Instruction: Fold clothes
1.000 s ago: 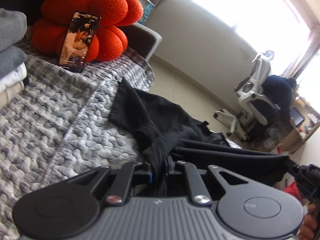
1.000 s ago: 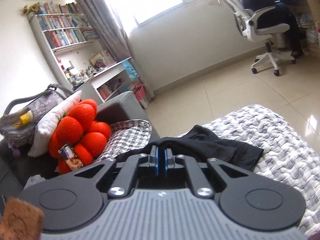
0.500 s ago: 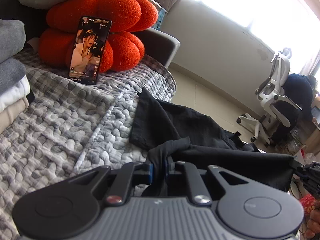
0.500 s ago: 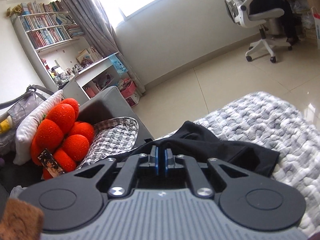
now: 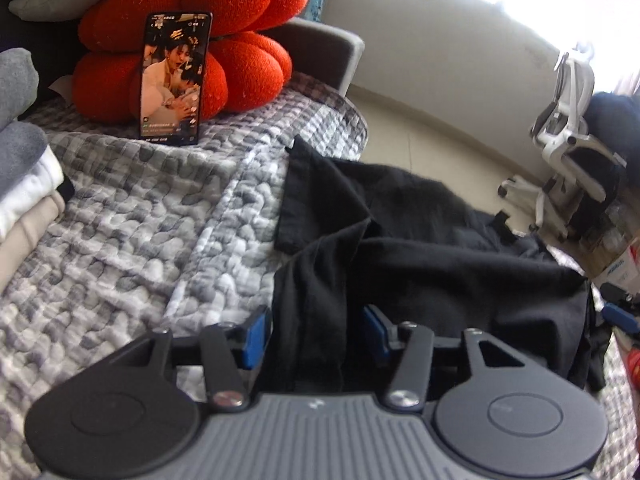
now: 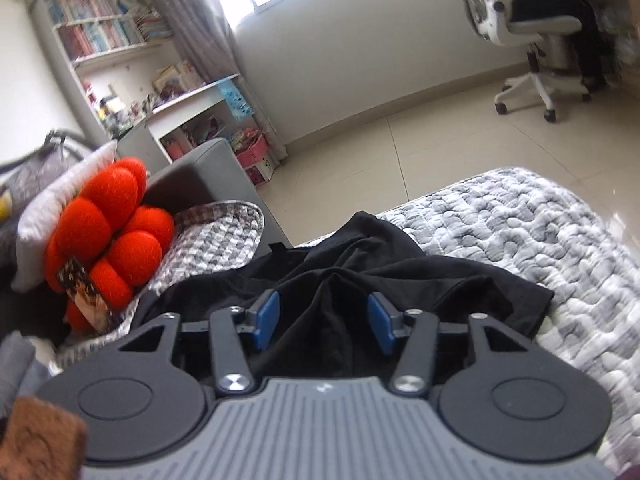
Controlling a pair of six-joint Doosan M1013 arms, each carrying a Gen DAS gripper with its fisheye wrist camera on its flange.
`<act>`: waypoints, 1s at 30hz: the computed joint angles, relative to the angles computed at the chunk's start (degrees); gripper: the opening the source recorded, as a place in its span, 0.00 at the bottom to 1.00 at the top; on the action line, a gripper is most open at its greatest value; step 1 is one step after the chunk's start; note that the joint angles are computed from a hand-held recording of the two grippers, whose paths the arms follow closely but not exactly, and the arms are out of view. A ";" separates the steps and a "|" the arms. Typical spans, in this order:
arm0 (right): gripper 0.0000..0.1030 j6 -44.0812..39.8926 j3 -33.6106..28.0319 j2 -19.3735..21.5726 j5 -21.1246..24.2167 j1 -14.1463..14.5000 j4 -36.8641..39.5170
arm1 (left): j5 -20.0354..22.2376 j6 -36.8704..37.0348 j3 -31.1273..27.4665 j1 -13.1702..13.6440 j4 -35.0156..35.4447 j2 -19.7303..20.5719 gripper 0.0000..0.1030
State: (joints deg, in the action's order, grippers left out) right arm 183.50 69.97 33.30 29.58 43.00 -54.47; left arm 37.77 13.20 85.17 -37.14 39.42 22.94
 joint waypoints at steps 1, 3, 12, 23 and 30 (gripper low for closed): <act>0.52 -1.64 0.19 -0.24 0.31 0.15 1.00 | 1.01 1.85 -0.20 0.01 -1.59 -0.07 0.50; 0.52 -4.70 0.56 -0.73 1.12 0.42 3.33 | 1.18 4.50 0.30 0.39 -4.49 -0.70 0.50; 0.52 -11.05 3.19 -2.98 -0.32 0.13 15.30 | 10.63 -1.68 1.39 0.35 -0.30 -1.83 0.46; 0.52 -25.52 0.25 -1.24 3.26 0.57 28.99 | -3.61 0.97 5.32 1.43 -6.60 -4.86 0.47; 0.46 -27.85 -2.54 0.90 7.41 1.20 29.43 | 1.94 8.51 1.77 -0.38 -7.40 -1.90 0.47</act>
